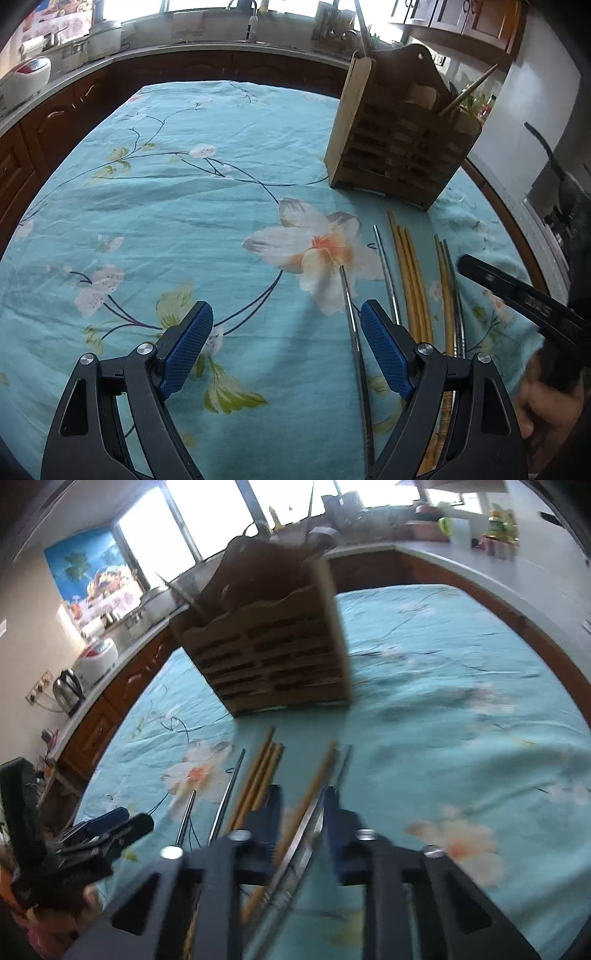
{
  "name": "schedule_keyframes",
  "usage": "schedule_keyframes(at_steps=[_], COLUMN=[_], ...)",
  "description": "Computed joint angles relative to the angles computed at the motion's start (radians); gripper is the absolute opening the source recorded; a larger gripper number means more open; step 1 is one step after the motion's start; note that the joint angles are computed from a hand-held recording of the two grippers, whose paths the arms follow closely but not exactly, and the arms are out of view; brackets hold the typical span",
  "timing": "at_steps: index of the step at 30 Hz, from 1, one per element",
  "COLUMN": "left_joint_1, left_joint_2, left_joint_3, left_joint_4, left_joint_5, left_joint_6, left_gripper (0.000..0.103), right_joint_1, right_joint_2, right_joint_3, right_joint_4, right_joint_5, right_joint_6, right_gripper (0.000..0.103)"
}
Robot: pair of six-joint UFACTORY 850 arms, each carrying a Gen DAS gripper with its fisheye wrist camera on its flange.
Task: Organize utensils
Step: 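Close the left tool on a steel chopstick while the right tool grasps another steel utensil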
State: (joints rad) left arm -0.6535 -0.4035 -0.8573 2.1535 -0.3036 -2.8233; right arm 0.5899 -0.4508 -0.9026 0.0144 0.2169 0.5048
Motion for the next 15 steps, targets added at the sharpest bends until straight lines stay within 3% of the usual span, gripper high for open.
schedule_keyframes(at_steps=[3, 6, 11, 15], left_joint_1=[0.007, 0.010, 0.002, 0.004], left_joint_2=[-0.013, -0.028, -0.047, -0.050], left_joint_3=[-0.012, -0.026, -0.050, -0.053], left_joint_4=[0.003, 0.016, -0.086, -0.083], left_joint_5=[0.023, 0.039, 0.027, 0.025], left_joint_6=[0.003, -0.002, 0.121, 0.138], left_gripper=[0.084, 0.084, 0.084, 0.084], right_joint_1=[-0.011, -0.022, -0.030, -0.030], right_joint_2=[-0.062, -0.081, -0.098, -0.074], right_joint_3=[-0.060, -0.079, -0.106, -0.071], right_joint_4=[-0.086, -0.185, -0.370, -0.331], right_joint_5=[-0.049, -0.048, -0.048, -0.048], right_joint_6=[0.087, 0.179, 0.320, 0.231], right_gripper=[0.016, 0.015, 0.014, 0.011])
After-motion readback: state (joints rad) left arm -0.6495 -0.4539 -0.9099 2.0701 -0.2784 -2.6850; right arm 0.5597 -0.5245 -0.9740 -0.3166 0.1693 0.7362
